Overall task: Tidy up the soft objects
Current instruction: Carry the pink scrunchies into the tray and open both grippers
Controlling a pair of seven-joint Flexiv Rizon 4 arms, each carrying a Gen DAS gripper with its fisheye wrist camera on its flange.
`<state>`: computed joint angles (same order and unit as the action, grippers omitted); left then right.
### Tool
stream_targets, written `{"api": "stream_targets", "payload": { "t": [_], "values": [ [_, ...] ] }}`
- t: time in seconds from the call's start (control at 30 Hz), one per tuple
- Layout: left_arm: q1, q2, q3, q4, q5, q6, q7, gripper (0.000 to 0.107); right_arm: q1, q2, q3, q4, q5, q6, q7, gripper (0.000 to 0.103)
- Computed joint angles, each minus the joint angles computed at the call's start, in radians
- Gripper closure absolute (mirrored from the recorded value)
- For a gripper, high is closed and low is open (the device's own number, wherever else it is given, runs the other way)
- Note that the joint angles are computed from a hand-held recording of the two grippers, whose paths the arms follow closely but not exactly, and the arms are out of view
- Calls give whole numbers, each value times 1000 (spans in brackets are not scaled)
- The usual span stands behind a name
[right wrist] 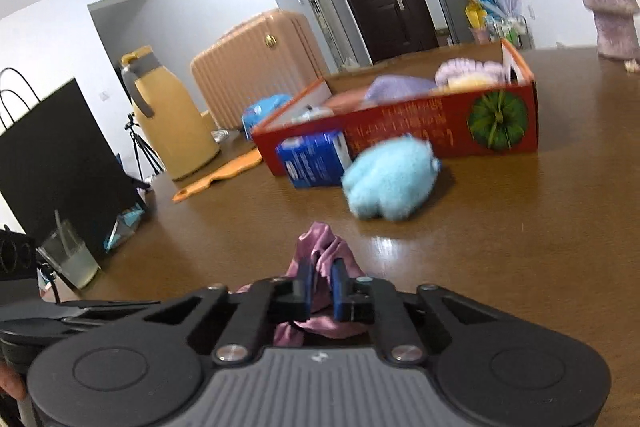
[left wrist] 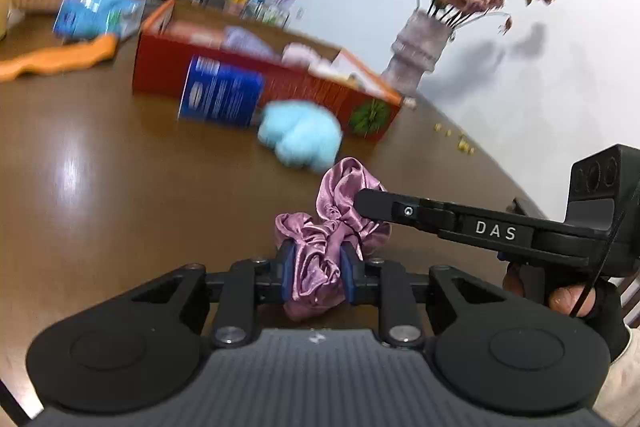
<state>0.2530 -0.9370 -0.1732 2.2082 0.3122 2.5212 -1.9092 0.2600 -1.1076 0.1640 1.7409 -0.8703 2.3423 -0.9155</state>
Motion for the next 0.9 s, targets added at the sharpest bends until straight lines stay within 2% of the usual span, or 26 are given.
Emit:
{"api": "stream_targets", "payload": {
  "t": [0.07,0.1,0.13,0.2,0.23,0.27,0.33,0.37,0.4,0.43,0.47,0.5,0.57,0.6,0.67,0.7,0.77,0.83,0.9],
  "values": [
    [46,28,-25,-27,44,4,16,83,-12,4,14,-28,-1,30,13,95],
    [105,38,-79,-44,68,-12,45,83,-13,4,18,-53,4,46,22,95],
    [175,50,-144,-72,102,-60,65,83,-11,3,19,-90,6,56,37,95],
    [315,58,-287,-158,167,-221,102,83,12,-1,4,-199,13,20,65,95],
    [380,40,-368,-197,168,-303,150,83,12,-12,30,-260,27,-40,34,95],
    [449,13,-449,-266,211,-429,148,82,-9,-43,88,-338,4,-115,8,95],
    [567,-86,-612,-429,328,-706,93,82,-43,-121,251,-501,-8,-348,-85,95],
    [597,-129,-667,-502,387,-821,53,82,-45,-167,332,-582,10,-461,-149,95],
    [615,-172,-712,-554,388,-916,77,82,-50,-220,414,-663,-15,-559,-184,95],
    [615,-197,-727,-590,352,-980,116,82,-36,-264,495,-745,25,-686,-265,95],
    [601,-204,-715,-623,322,-1032,139,81,-27,-319,577,-826,-1,-775,-308,95],
    [580,-197,-684,-648,299,-1066,143,81,-18,-377,658,-902,-86,-866,-299,95],
    [520,-151,-578,-684,285,-1087,115,78,-6,-459,794,-981,-239,-975,-290,95],
    [479,-118,-507,-694,294,-1069,94,77,-4,-471,815,-982,-266,-994,-296,95],
    [385,-56,-351,-716,355,-1027,25,67,18,-485,859,-998,-221,-1051,-386,94],
    [362,-45,-310,-711,351,-997,29,66,31,-493,884,-1013,-196,-1084,-429,94],
    [366,-46,-297,-691,337,-951,57,64,53,-502,914,-1043,-155,-1124,-488,93],
    [334,-26,-247,-672,328,-915,47,65,66,-497,904,-1052,-127,-1141,-498,93],
    [294,1,-202,-646,316,-901,45,70,84,-497,901,-1083,-99,-1186,-531,92]
  ]
}}
